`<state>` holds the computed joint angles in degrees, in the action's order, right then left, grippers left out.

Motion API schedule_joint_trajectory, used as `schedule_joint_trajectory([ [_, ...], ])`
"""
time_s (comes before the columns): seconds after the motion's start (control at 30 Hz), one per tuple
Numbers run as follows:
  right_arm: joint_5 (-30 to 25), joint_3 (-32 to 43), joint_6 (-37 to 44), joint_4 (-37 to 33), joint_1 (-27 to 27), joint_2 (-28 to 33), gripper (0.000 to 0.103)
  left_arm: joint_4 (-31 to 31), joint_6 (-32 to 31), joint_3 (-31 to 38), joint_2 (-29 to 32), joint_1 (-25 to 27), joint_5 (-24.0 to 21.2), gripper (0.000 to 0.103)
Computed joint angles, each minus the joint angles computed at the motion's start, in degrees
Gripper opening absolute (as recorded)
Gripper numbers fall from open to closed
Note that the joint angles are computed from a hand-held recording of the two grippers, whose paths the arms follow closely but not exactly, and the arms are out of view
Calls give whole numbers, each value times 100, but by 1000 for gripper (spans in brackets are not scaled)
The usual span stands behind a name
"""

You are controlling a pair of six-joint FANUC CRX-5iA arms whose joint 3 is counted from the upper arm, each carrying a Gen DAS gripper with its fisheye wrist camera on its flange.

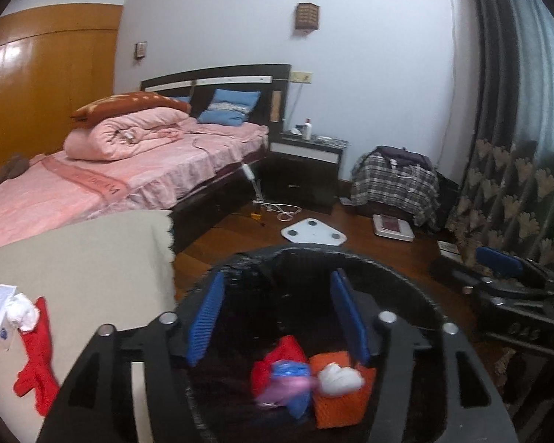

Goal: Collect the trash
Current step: 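Carry the pink mask and white tissue over the bin and release both, then move both tools back over the red bag and white box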

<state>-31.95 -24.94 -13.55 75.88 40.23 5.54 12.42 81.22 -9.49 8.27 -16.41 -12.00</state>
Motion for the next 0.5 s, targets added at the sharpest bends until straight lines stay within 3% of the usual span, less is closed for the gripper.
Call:
schedule_joint_trajectory([
  [0.07, 9, 81, 36, -142, 66, 56, 98, -709, 692, 113, -82, 74, -155, 74],
  [0.13, 53, 163, 74, -198, 101, 117, 98, -1458, 1454, 211, -188, 141, -326, 78],
  [0.5, 596, 1305, 1027, -777, 582, 1006, 98, -3099, 3184, -115, -981, 855, -1023, 82],
])
